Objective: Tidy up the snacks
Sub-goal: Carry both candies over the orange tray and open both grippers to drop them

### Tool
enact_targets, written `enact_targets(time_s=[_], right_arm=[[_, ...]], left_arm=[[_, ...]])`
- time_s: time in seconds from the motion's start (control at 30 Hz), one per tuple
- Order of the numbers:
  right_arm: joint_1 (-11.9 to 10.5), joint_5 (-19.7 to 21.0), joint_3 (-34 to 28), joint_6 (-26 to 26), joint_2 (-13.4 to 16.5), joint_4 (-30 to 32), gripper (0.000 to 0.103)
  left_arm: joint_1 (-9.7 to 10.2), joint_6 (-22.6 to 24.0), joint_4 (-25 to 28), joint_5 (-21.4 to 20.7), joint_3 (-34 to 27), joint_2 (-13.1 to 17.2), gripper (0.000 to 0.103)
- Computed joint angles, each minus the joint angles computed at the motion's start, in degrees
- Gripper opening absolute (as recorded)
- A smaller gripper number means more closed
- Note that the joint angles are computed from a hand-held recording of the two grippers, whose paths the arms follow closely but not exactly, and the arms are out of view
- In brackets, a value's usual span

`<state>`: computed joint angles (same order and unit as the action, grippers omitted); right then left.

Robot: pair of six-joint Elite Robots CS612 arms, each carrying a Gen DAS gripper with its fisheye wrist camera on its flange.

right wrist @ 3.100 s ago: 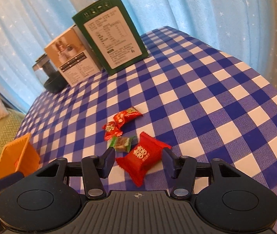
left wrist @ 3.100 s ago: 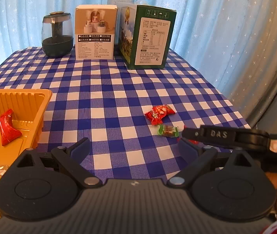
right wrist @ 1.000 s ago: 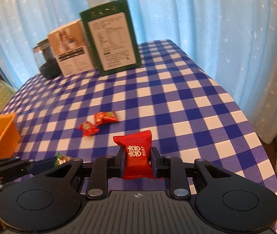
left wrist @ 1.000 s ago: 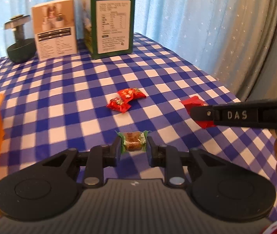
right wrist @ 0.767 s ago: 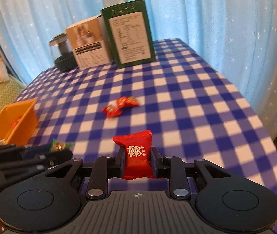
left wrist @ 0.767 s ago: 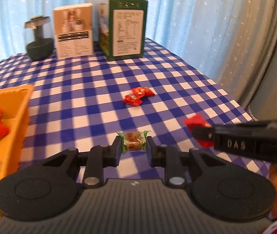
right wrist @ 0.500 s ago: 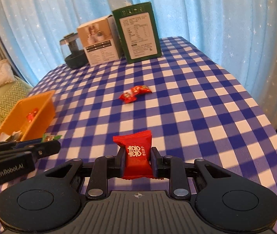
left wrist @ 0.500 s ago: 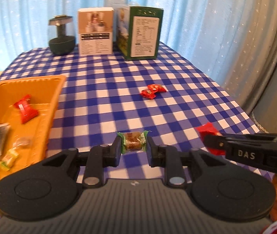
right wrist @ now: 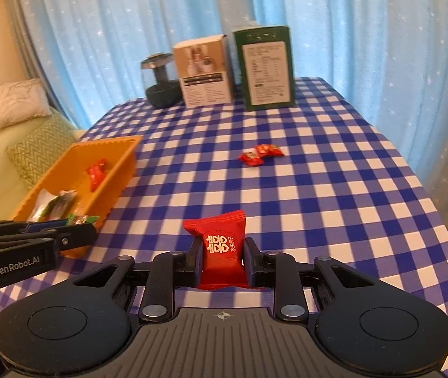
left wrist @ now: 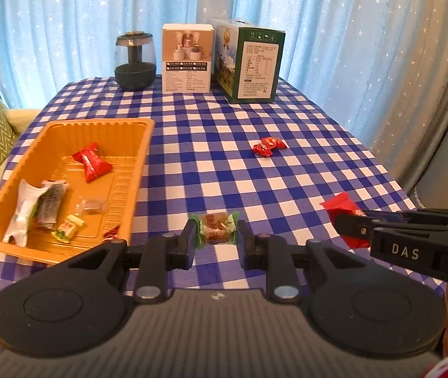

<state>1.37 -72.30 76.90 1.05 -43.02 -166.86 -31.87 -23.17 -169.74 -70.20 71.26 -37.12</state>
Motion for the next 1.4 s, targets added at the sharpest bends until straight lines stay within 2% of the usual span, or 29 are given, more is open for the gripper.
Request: enact_targets(time_s=[0.37, 0.73, 1.07, 1.4], right_arm=[[1.89, 2.8, -1.39, -3.42, -0.26, 1.43, 0.026], [4.57, 6.13, -5.97, -6.45, 1.63, 5.08, 0.026], [6.47, 7.28, -12.0, -8.11, 4.72, 9.7, 0.026], [7.71, 7.79, -20.31, -6.54, 9.43, 15.28, 0.026]], left_arm=[[0.94, -0.66, -2.05, 2.0, 5.67, -3.78, 0.023], [3.38, -1.1, -2.4, 4.01, 9.46, -6.59, 0.023], [5.72, -1.13, -1.71, 3.11, 9.94, -6.85, 0.023], [8.29, 0.94, -0.04, 0.21, 7.23, -4.84, 0.023]])
